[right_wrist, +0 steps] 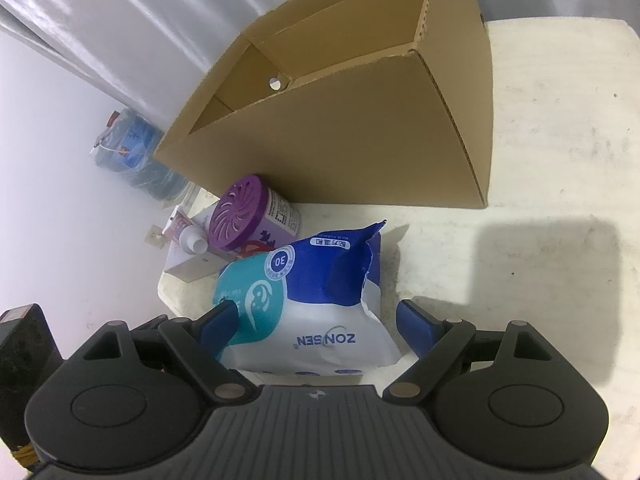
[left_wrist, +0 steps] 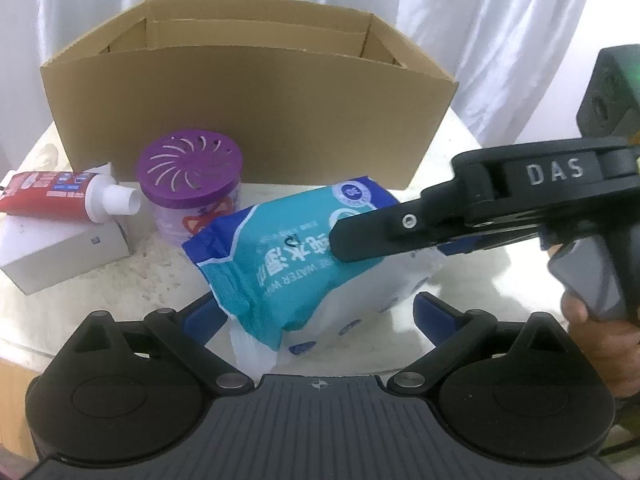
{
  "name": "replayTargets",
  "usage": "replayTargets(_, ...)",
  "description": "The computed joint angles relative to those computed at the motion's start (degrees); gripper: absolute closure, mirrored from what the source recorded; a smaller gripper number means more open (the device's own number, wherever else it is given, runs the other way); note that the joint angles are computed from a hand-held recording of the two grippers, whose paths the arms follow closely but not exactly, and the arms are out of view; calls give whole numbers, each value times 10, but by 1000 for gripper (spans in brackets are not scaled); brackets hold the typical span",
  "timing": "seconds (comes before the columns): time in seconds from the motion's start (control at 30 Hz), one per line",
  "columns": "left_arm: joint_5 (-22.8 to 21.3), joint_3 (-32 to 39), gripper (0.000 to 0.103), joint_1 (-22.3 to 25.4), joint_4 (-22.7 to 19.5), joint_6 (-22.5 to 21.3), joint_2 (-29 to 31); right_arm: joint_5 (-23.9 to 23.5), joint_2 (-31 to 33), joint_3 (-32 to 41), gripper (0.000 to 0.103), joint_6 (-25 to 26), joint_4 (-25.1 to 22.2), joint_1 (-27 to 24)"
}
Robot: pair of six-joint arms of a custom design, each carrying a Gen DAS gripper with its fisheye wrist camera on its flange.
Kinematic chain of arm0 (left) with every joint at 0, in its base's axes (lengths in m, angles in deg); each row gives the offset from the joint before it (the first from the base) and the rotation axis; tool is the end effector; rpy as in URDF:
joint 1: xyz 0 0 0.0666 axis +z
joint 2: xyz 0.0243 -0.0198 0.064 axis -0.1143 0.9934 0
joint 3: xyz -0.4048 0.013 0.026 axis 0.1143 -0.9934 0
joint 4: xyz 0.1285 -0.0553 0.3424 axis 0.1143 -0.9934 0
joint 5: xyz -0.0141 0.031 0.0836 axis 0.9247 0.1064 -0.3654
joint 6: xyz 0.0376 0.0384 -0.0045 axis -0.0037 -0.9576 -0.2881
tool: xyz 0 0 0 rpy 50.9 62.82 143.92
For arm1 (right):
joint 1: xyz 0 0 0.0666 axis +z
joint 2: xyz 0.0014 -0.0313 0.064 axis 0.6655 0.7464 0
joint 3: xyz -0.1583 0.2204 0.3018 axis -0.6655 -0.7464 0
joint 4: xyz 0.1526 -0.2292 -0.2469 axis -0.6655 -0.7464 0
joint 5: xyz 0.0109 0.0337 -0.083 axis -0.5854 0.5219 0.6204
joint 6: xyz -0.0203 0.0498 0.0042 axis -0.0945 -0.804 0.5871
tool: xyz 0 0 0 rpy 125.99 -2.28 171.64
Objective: Organize objects
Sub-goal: 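Close the right tool on the wet-wipes pack and lift it, then carry the wet-wipes pack with the right tool over the cardboard box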
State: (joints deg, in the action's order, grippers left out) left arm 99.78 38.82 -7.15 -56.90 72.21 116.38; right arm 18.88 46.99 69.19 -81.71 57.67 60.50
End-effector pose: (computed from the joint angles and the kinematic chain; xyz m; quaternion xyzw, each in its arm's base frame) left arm 0.6264 -0.0235 0.3369 0.1954 0.9303 -0.2035 0.2343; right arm 0.4431 0.1648 0.3221 0.0564 0.9178 0.3199 0.2284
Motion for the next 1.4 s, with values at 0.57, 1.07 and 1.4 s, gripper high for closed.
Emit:
replayTargets(0.57, -59, 29, 11, -35, -4, -25, 23, 2, 11, 13, 16, -19, -1, 11)
replayTargets(1.07, -116, -5, 12, -70, 30, 3, 12, 9, -6, -9, 19, -32, 14, 12)
replayTargets(1.4, -128, -7, 19, -91, 37, 35, 10, 38, -16, -6, 19, -25, -1, 26)
